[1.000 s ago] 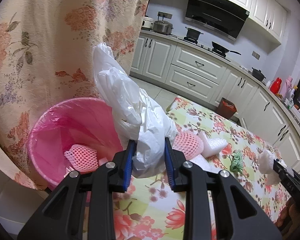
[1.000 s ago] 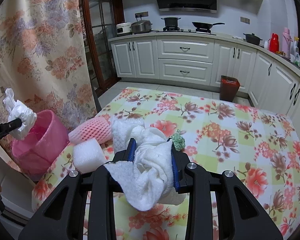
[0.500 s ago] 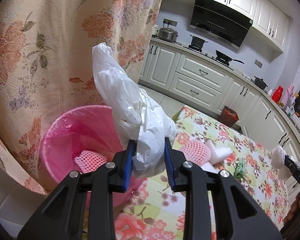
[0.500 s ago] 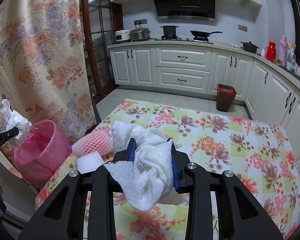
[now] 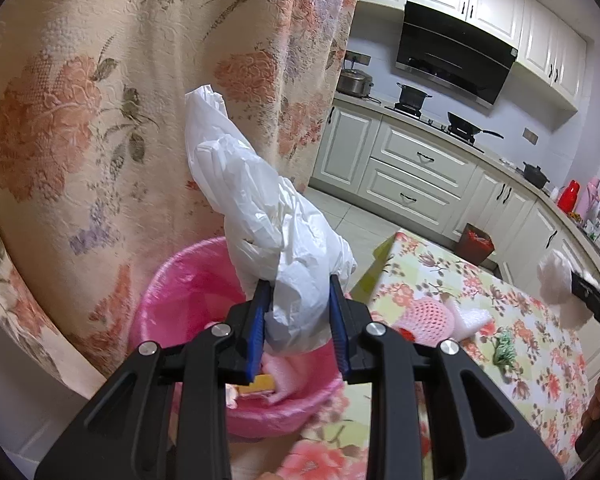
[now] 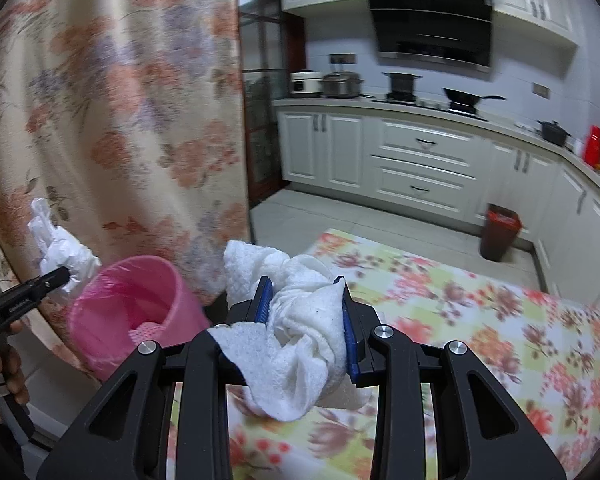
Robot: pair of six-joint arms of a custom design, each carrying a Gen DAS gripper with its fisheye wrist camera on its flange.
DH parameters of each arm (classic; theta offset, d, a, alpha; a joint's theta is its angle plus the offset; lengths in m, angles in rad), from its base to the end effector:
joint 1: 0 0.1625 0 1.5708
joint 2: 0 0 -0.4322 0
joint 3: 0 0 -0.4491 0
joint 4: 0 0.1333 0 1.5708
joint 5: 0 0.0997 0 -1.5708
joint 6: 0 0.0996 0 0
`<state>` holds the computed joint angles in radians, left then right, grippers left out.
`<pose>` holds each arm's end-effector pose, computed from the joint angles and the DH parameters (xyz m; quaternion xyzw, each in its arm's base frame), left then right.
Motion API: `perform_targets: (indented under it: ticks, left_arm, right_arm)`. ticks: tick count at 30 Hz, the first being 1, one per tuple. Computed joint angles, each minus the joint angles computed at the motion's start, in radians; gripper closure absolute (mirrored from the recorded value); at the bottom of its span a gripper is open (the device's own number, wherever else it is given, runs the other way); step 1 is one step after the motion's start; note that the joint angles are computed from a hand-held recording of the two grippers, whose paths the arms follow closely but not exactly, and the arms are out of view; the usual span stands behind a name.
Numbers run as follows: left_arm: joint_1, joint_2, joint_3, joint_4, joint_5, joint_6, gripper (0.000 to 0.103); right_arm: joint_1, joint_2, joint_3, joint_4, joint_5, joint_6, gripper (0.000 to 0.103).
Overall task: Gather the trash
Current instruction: 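Carry the white bag and tissue over the pink bin with both tools, then open the left tool over the bin while the right tool releases the tissue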
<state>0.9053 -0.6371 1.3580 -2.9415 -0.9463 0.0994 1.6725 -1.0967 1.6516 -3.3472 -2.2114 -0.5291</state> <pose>-0.3514 -0.7578 0.1192 0.2456 0.8733 -0.3730 0.1947 0.1433 -0.6771 0.3768 0.0695 -0.7952 0.4772 0.3675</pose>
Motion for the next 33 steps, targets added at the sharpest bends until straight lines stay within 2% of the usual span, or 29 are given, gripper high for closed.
perform_targets:
  ticks: [8, 19, 33]
  left_arm:
    - [0.02, 0.001, -0.021, 0.039, 0.017, 0.061, 0.075]
    - [0.05, 0.024, -0.063, 0.101, 0.041, 0.079, 0.075]
    - [0.066, 0.057, -0.121, 0.165, 0.071, 0.08, 0.071]
  right_arm:
    - [0.033, 0.125, -0.139, 0.121, 0.058, 0.001, 0.072]
    - [0.046, 0.28, -0.309, 0.286, 0.123, 0.024, 0.072]
    - [0.036, 0.387, -0.456, 0.422, 0.165, 0.045, 0.068]
